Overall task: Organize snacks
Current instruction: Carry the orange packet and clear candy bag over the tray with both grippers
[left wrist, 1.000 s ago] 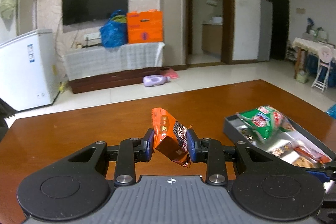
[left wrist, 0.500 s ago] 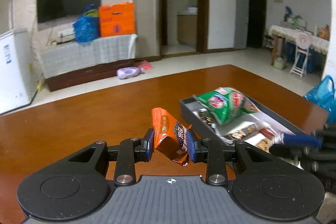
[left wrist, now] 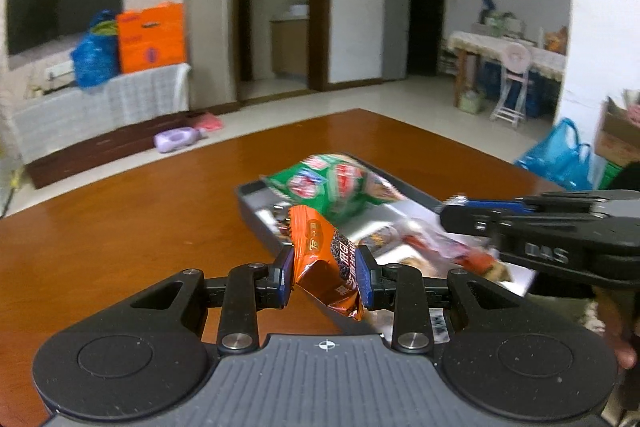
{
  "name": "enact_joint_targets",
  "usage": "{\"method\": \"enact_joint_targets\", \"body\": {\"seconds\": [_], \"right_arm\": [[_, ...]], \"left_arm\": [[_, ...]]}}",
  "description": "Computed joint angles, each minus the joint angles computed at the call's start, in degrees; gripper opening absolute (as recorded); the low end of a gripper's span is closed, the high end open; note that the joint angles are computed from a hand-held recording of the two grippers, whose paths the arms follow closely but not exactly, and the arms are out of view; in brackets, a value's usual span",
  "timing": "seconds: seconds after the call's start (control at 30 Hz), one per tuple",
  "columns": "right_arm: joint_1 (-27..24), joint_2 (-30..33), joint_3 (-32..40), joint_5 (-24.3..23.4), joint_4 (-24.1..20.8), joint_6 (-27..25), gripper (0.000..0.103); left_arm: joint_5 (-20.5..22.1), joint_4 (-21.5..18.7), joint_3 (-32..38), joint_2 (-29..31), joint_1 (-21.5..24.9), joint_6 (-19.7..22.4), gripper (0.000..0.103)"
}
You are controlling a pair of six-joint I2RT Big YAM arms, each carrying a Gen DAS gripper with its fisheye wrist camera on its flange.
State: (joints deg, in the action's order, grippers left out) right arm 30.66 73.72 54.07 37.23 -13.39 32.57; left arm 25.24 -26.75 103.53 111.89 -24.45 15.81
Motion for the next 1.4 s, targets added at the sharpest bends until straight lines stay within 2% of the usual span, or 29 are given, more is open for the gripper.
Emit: {"method": "enact_joint_targets", "body": {"seconds": [0.1, 0.27, 0.43, 0.53, 0.63, 0.7, 0.97, 1.2, 1.27, 1.4], "right_arm": [[-1.08, 0.25, -0.37, -1.42, -0.58, 2.46, 0.018], [-1.25, 1.3, -0.23, -0.98, 1.06, 1.82, 0.018], [-1.24, 1.73, -0.84, 0.71, 2.73, 3.82, 0.018], [-1.55, 1.88, -1.18, -0.01, 2.92, 6.69, 0.018], [-1.95, 2.37, -0.92, -0.2, 2.42, 7.48, 0.018], [-2.18, 2.64, -0.91, 0.11, 2.77, 7.66, 0.018], [-3.12, 4.09, -0.58, 0.36, 3.99, 7.86, 0.018], [-3.57, 5.68, 0.52, 0.31, 2.88, 8.88, 0.018], [-3.78, 6.21, 0.89, 0.1, 2.35, 9.18, 0.018], [-4.08, 7.61, 2.06, 0.69, 2.49, 8.07, 0.018]], "left_arm": [[1.42, -1.0, -0.19, 0.14, -0.7, 1.4, 0.033], [2.48, -2.34, 0.63, 1.07, -1.65, 2.22, 0.033], [0.98, -2.41, 2.6, 2.8, -2.31, 0.95, 0.033], [1.0, -3.34, 4.78, 4.13, -2.53, 0.08, 0.033], [1.51, -2.48, 5.28, 4.92, -2.63, -0.89, 0.033], [1.21, -3.76, 6.45, 5.77, -2.8, -0.58, 0.033], [1.97, -2.94, 8.21, 7.58, -2.73, -1.09, 0.033], [2.49, -2.89, 10.94, 10.15, -2.37, -3.05, 0.033], [2.16, -4.02, 12.24, 10.98, -2.49, -2.78, 0.031], [2.6, -3.03, 12.32, 11.42, -2.41, -3.22, 0.031]]}}
